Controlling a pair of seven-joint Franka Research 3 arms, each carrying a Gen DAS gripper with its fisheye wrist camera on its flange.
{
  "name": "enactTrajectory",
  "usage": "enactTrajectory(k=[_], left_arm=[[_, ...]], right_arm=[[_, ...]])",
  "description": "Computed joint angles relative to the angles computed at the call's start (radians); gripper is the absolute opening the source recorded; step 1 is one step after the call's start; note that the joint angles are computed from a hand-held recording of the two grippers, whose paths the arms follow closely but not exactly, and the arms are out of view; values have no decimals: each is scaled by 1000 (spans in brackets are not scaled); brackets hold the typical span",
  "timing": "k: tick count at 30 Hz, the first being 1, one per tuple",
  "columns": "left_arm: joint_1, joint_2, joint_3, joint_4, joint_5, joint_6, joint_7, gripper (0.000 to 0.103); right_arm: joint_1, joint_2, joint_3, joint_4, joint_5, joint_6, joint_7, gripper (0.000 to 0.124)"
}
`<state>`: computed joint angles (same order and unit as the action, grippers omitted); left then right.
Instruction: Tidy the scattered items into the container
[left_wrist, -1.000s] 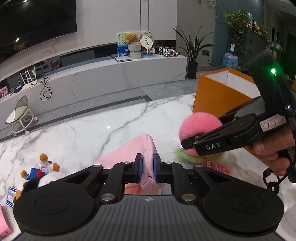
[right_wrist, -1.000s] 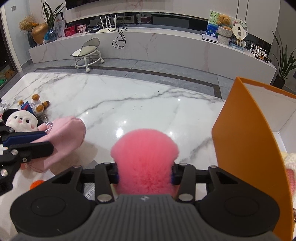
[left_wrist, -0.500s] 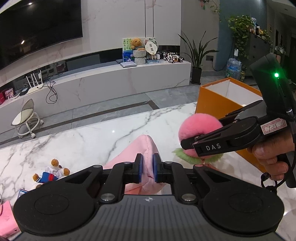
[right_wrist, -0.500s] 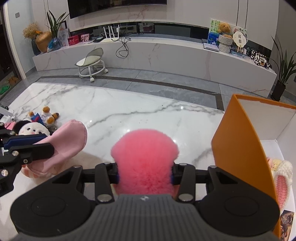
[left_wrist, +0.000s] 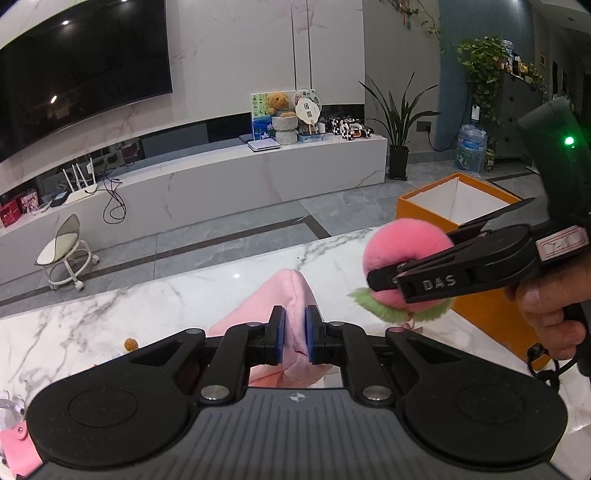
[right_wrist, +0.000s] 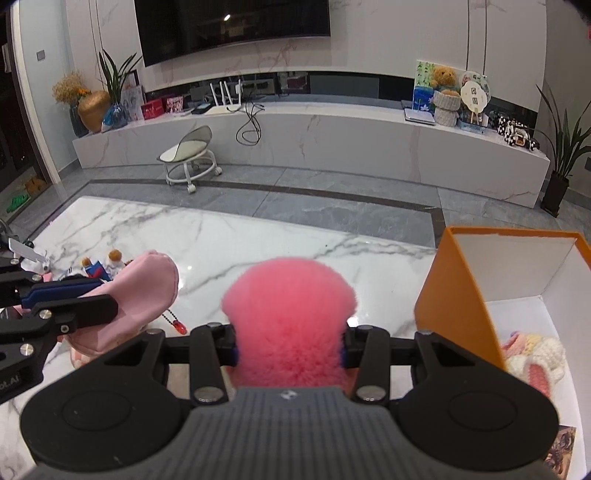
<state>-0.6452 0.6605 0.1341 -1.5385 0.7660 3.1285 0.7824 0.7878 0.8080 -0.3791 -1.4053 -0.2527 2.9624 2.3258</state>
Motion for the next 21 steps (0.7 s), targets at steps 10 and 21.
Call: enactTrajectory(k=[10, 21], left_arm=[[-44, -30, 46, 5, 47, -4, -43, 13], [-40, -18, -7, 113, 101, -47, -61, 13]], right_arm=[[147, -115, -186, -210, -8, 126, 101, 46], [377, -180, -440, -405, 121, 262, 94, 46]])
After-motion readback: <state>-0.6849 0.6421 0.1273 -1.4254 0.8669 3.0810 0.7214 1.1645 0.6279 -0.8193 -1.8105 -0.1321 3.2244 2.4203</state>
